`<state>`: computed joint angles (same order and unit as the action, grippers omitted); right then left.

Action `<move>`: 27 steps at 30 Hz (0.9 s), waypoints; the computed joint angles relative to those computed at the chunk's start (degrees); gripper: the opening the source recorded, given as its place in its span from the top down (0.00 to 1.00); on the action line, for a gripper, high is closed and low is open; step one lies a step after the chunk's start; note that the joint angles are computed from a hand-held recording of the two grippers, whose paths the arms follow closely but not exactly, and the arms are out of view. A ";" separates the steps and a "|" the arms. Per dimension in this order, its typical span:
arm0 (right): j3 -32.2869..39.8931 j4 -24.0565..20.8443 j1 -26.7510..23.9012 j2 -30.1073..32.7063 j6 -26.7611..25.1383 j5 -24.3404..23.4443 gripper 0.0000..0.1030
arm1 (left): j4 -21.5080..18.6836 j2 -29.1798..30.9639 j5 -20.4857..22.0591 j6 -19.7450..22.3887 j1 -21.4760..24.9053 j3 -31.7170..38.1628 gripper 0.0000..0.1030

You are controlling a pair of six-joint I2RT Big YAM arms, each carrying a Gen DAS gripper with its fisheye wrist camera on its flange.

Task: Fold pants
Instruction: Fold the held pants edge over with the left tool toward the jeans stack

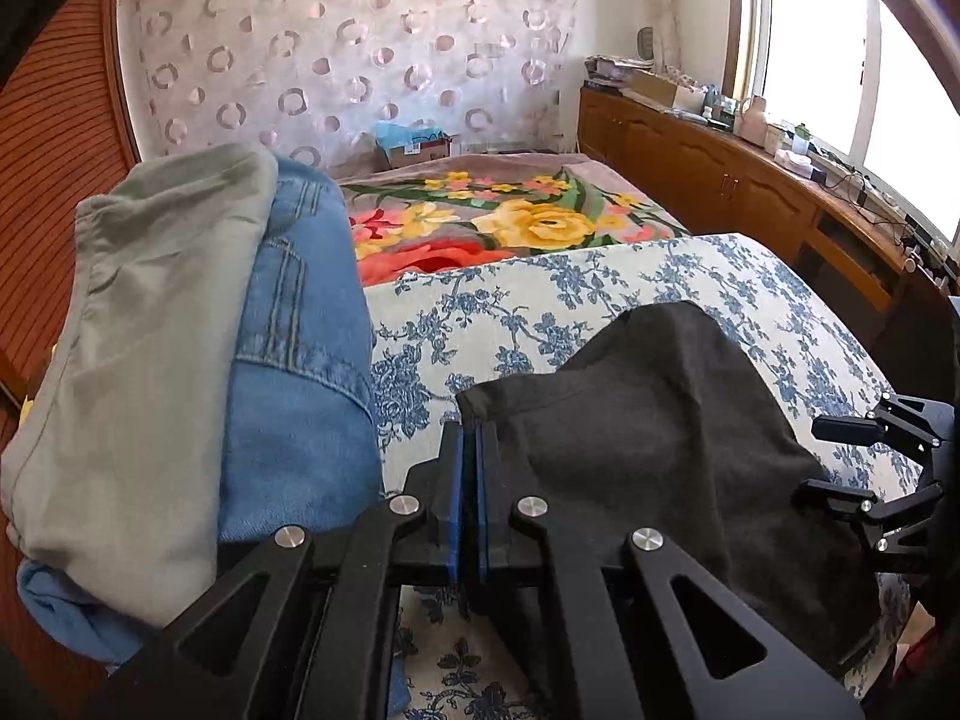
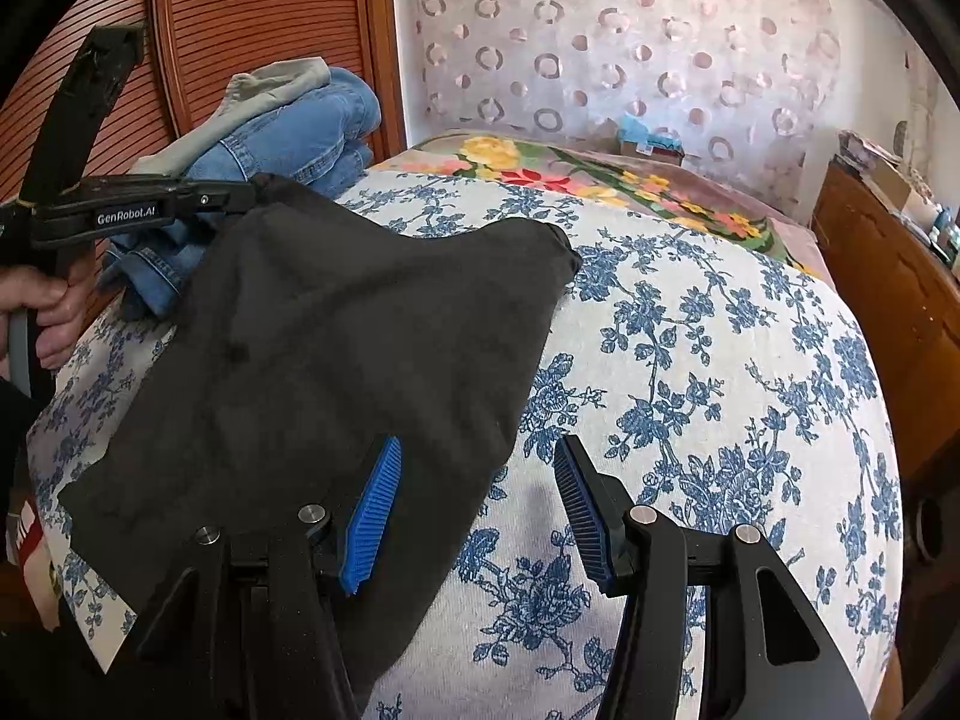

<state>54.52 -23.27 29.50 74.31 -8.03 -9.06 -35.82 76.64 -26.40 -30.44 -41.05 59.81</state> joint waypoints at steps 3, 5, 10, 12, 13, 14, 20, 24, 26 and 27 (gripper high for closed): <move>-0.32 -0.14 0.14 -0.51 0.08 0.27 0.46 | 0.13 -0.67 -1.13 -0.31 -0.48 -0.58 0.96; -0.81 -0.04 0.11 -1.00 0.12 0.27 0.46 | 0.25 -1.30 -1.91 -0.54 -0.59 -0.93 0.96; -1.71 0.04 -0.05 -2.11 0.49 0.18 0.46 | 0.02 -2.41 -3.15 -1.02 -0.70 -1.42 0.96; -2.14 0.15 -0.04 -2.59 0.73 0.22 0.46 | 0.06 -2.54 -2.94 -0.84 -0.73 -1.52 0.96; -2.38 0.19 -0.10 -2.88 0.77 0.16 0.46 | -0.11 -2.65 -3.13 -0.98 -1.06 -1.53 0.96; -2.61 0.20 -0.13 -3.19 0.86 0.16 0.46 | -0.25 -2.68 -3.28 -1.04 -1.25 -1.52 0.96; -4.12 0.11 -0.16 -5.25 1.23 0.23 0.46 | -1.30 -2.89 -4.70 -2.82 -2.46 -1.61 0.87; -5.25 0.07 -0.26 -6.95 1.79 -0.09 0.46 | -0.21 -3.98 -5.17 -3.06 -3.96 -2.65 0.55; -6.10 0.19 -0.37 -7.98 2.09 -0.40 0.46 | 0.83 -4.58 -5.36 -3.57 -5.06 -3.56 0.43; -6.47 0.19 -0.40 -8.44 2.20 -0.51 0.46 | 1.03 -4.68 -5.20 -3.84 -5.46 -3.78 0.37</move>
<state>48.05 -23.08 29.10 65.86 -5.83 -9.57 -34.79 71.96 -31.60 -34.27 -46.51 56.03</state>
